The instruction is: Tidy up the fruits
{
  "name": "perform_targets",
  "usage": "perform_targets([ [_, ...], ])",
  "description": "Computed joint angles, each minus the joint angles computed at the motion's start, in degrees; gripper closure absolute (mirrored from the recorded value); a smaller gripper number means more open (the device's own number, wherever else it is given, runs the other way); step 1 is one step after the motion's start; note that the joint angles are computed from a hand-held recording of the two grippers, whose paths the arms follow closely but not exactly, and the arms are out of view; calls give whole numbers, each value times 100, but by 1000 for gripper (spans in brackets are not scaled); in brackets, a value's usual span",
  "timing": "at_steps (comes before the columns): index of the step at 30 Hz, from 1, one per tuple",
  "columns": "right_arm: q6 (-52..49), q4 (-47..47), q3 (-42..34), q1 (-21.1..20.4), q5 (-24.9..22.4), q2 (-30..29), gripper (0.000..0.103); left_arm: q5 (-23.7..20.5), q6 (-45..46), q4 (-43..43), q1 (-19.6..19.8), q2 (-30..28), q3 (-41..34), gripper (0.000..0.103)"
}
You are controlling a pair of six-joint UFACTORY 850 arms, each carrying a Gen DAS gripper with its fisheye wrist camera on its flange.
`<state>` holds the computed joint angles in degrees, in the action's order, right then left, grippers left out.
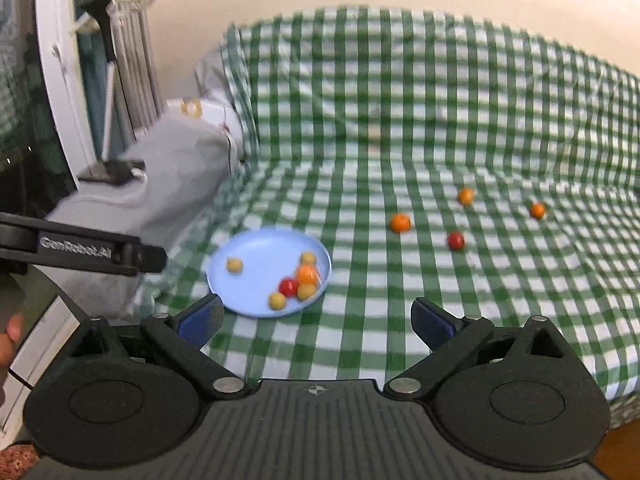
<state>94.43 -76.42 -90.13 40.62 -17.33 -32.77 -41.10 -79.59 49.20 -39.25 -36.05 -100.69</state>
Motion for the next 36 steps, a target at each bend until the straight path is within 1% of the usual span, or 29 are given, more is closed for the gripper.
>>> perform_targets([
  [1, 237, -235, 31, 21, -75, 12, 2, -10, -50, 69, -14, 15, 19, 0],
  [3, 92, -110, -10, 43, -153, 7, 2, -42, 45, 58, -33, 24, -2, 0],
  [4, 190, -219, 21, 49, -141, 45, 2, -50, 69, 64, -44, 31, -6, 0],
  [5, 528, -568, 100, 67, -161, 95, 2, -61, 41, 103, -58, 42, 3, 0],
  [7, 801, -818, 205, 99, -232, 160, 1, -68, -3, 142, -84, 60, 27, 0],
  [15, 934, -645, 324, 64, -244, 225, 1, -83, 336, -53, -98, -36, -73, 0],
  [21, 1189, -747, 445, 61, -319, 287, 1, -67, 588, -275, -45, -157, -218, 0],
  [25, 947, -479, 390, 27, -341, 236, 1, -97, 614, -353, 0, -266, -375, 0],
  [29, 553, -78, 305, -26, -260, 150, 1, -127, 858, -604, 59, -429, -602, 0],
  [36, 101, 703, 135, -183, -74, -33, 1, -385, 1487, -1061, 156, -938, -1394, 0],
])
